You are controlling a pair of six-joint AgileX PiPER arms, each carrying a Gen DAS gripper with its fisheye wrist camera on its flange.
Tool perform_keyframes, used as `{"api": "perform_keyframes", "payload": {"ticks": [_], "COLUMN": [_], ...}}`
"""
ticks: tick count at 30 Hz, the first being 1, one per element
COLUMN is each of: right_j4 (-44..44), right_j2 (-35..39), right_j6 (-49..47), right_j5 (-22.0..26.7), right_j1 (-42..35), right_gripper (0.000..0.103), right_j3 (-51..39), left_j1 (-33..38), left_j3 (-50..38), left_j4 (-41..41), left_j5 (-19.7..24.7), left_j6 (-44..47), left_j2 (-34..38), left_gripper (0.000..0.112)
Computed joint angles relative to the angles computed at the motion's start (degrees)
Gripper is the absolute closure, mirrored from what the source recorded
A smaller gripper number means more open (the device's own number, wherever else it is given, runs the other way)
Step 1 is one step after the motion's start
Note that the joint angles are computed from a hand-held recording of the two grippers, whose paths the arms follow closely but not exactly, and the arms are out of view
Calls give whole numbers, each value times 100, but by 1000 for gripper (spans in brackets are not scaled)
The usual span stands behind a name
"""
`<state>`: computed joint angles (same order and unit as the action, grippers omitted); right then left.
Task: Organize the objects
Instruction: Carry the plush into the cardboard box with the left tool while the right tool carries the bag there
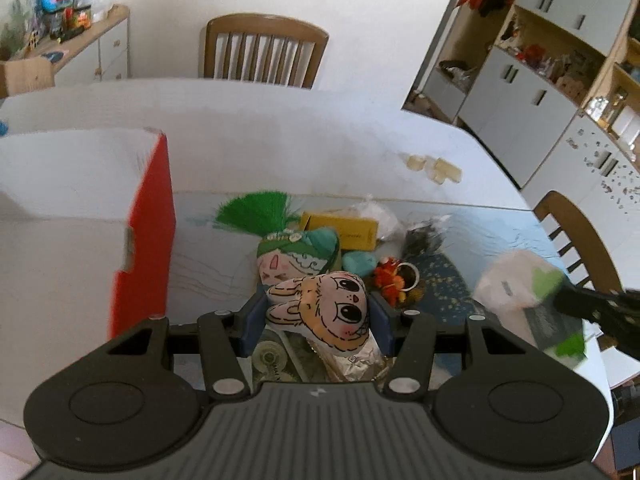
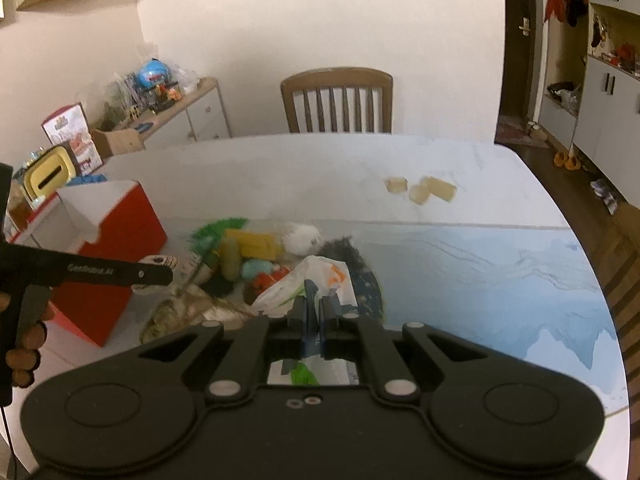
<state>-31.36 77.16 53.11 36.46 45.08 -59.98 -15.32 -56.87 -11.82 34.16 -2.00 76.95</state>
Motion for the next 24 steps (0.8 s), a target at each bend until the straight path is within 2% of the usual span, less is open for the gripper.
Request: {"api": "perform_keyframes", "payload": {"ticks": [5,12,19,24], "right_j4": [-97,70,220,544], "right_j2": [362,1283,2476,3553], "right_j6": [-72,-385,-822,-1331], "right_j5": [113,149,420,838], "right_j1": [238,582,1048,1269], "right_gripper": [99,99,99,99], "right_j3": [-721,-2107,-3873,-5500], "left_j1": [527,1863,3365,4111], "left_j3": [-201,-486,-819,-1094], "left_j4": [-477,-1365,-1975,-2082], "left_j5": [425,1104,1672,1820], "left_j6": [788,2281,3581,4182], "left_j2": [-359,-627,-395,28], "left_gripper": [59,59,59,59]}}
